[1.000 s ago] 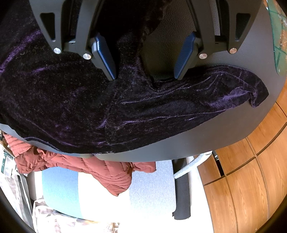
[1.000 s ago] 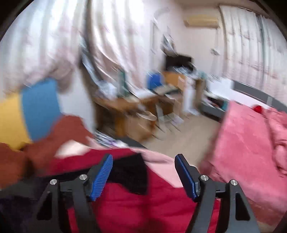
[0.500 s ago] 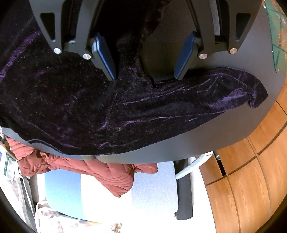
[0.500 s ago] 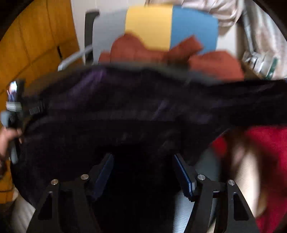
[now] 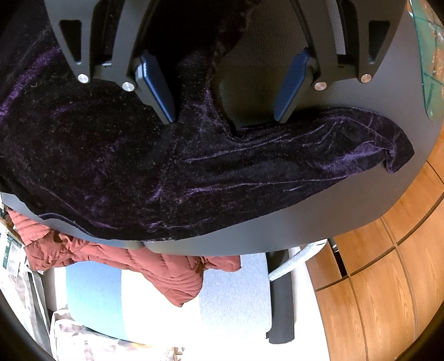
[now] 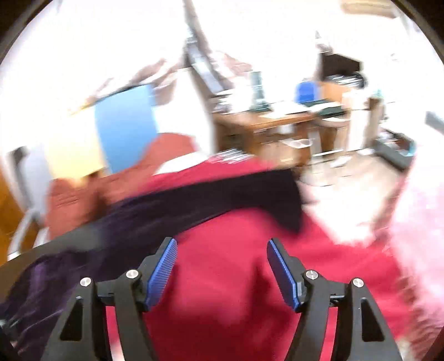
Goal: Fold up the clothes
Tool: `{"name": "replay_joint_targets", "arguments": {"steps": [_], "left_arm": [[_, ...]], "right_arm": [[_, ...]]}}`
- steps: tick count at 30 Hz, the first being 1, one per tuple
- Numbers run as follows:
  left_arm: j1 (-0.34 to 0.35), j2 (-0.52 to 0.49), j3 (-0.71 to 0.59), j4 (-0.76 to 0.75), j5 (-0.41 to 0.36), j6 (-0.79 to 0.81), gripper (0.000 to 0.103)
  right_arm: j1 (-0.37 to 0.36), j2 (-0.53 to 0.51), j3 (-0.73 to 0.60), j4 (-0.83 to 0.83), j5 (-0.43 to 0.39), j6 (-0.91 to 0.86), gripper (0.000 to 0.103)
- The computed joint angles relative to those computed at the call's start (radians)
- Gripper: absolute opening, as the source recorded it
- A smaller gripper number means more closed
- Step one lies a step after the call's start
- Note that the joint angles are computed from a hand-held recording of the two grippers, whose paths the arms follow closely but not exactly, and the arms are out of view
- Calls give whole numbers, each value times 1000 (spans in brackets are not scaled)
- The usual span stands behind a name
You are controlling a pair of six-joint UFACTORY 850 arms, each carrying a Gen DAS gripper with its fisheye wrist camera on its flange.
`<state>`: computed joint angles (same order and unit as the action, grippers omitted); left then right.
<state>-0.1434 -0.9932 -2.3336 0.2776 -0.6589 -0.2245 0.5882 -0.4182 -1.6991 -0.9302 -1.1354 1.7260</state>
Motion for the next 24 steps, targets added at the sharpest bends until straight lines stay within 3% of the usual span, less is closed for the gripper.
{"name": "replay_joint_targets", "arguments": {"steps": [5, 8, 10, 11, 12, 15, 20, 24], "left_arm": [[-11, 2, 6, 62, 2, -38, 76], [-17, 3, 9, 98, 2, -59, 77], [-19, 3, 10, 113, 1, -68, 77], [-20, 3, 10, 118, 1, -71, 77], [-20, 2, 9, 120, 0, -71, 77], [-18, -2, 0, 110, -4, -64, 77], [-17, 2, 8, 117, 1, -68, 77], [-21, 5, 13, 131, 3, -79, 77]], "right_arm": [[-90, 95, 147, 66, 85, -33, 68], [-91, 97, 170, 4, 135, -43, 68], [-104, 76, 153, 18, 172, -62, 56], [-112, 66, 142, 44, 193, -81, 29], [-107, 54, 119, 76, 199, -110, 10], [-88, 37, 61, 110, 218, -190, 5], [-42, 69, -33, 52, 272, -183, 5], [-16, 34, -203, 40, 329, -174, 4]]}}
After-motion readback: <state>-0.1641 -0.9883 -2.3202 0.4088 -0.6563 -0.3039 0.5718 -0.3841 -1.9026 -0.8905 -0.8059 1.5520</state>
